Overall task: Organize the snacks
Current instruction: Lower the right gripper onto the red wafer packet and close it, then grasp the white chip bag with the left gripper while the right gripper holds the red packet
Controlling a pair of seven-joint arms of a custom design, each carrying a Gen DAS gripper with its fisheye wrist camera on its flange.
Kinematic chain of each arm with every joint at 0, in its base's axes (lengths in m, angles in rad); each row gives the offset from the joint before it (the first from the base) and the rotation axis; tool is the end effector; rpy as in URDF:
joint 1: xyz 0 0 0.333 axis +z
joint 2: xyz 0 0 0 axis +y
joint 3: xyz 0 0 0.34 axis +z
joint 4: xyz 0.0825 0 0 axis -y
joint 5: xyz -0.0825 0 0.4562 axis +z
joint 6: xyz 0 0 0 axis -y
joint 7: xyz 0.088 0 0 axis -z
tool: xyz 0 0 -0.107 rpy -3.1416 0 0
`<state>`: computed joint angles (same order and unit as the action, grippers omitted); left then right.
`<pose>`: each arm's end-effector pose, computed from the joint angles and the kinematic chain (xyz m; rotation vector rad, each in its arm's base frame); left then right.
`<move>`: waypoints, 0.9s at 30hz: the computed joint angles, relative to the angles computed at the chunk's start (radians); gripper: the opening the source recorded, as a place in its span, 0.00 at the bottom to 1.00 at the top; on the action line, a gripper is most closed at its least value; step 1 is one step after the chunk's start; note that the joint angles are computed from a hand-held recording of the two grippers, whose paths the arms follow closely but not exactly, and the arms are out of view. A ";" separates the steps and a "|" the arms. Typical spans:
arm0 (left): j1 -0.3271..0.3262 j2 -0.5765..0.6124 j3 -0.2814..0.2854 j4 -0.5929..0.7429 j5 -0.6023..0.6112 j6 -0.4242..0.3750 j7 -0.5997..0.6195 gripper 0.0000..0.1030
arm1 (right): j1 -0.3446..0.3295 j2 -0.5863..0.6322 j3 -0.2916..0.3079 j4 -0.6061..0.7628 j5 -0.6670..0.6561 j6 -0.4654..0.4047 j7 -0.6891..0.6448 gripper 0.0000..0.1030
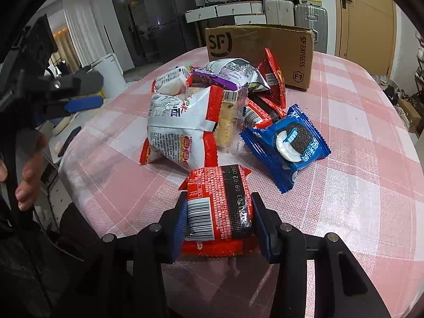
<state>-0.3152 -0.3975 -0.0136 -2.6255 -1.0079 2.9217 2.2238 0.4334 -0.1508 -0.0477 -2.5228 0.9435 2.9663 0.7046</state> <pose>0.4659 -0.1030 0.4162 -1.8664 1.9902 -1.1372 0.5023 0.1447 0.3519 -2.0456 1.4114 -0.2974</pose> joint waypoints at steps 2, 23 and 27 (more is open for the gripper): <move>0.004 -0.005 -0.006 -0.007 0.012 -0.009 -0.011 0.99 | 0.010 -0.008 -0.009 -0.003 0.039 0.007 -0.030 0.44; 0.026 0.187 -0.097 0.137 0.039 -0.101 -0.063 0.97 | -0.005 -0.092 -0.040 -0.038 0.407 0.014 -0.310 0.44; 0.039 0.241 -0.124 0.180 0.052 -0.092 -0.097 0.94 | -0.033 -0.099 -0.030 -0.044 0.441 -0.002 -0.338 0.44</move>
<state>-0.2763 -0.1560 -0.1373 -2.4455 -0.9562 2.8298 2.1267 0.4005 -0.2494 -0.0775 -2.5667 1.3844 2.9643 0.3667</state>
